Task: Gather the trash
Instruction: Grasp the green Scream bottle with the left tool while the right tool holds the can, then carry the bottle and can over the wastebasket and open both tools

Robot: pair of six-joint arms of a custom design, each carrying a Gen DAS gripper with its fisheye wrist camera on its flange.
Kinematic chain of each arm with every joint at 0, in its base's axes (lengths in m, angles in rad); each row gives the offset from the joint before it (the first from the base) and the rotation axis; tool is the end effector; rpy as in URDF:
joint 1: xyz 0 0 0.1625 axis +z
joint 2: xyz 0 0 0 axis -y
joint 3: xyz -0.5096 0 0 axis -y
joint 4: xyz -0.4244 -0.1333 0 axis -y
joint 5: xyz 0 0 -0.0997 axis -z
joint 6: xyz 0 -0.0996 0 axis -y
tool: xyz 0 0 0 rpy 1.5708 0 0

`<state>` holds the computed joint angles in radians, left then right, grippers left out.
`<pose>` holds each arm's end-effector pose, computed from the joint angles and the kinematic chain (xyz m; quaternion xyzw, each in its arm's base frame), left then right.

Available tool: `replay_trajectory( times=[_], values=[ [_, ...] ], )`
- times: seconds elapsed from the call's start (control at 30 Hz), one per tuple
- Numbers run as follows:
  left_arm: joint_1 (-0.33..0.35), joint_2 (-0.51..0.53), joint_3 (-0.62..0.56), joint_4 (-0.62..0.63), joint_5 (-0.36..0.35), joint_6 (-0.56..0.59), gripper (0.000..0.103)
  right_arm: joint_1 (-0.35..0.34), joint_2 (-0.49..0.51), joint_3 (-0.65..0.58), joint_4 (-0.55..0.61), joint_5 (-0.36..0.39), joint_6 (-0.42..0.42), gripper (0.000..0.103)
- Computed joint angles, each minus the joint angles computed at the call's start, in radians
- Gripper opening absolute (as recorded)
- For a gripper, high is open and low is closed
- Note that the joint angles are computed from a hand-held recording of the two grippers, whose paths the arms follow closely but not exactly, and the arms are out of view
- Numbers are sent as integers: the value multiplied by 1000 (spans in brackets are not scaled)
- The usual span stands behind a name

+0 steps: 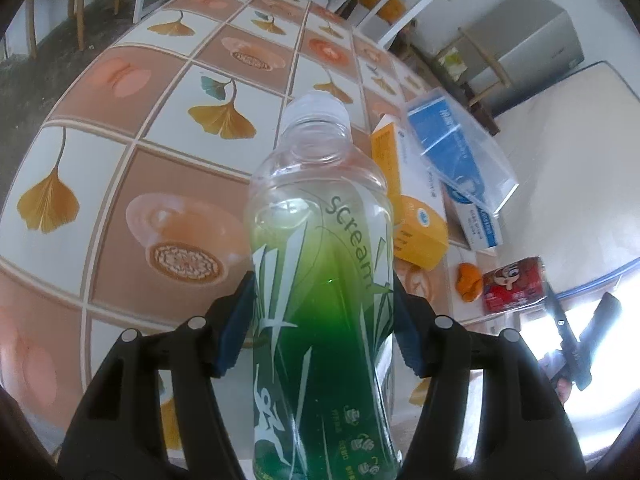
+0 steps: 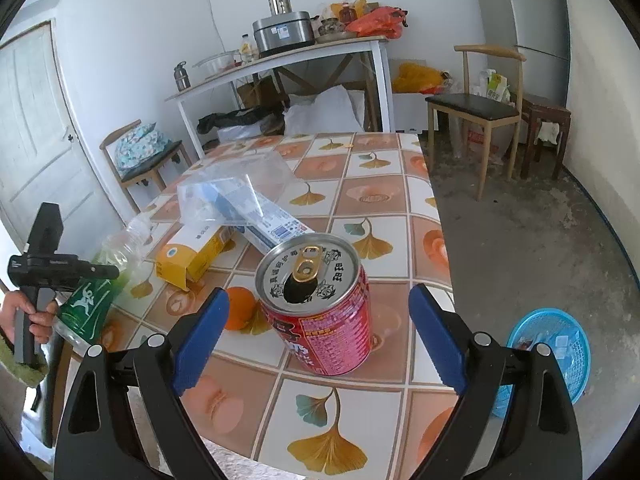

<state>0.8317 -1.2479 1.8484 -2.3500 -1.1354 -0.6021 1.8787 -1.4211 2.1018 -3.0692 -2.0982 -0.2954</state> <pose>-0.2921 -0.5808 0.3348 0.0473 0.9715 -0.2019 0.1144 0.2419 -0.4863 0.4132 0.1642 -0.8766 0.3853 0.2368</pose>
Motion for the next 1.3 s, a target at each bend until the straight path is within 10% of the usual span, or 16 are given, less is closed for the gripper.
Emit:
replay_trajectory(
  times=[0.8,1.3],
  values=[
    [-185,-112,212,-451,192,137,60,-18,16,7,-5,-1,-6,65],
    [-280,-27,161,-571,103,293,60,12,-140,75,-92,71,9,65]
  ],
)
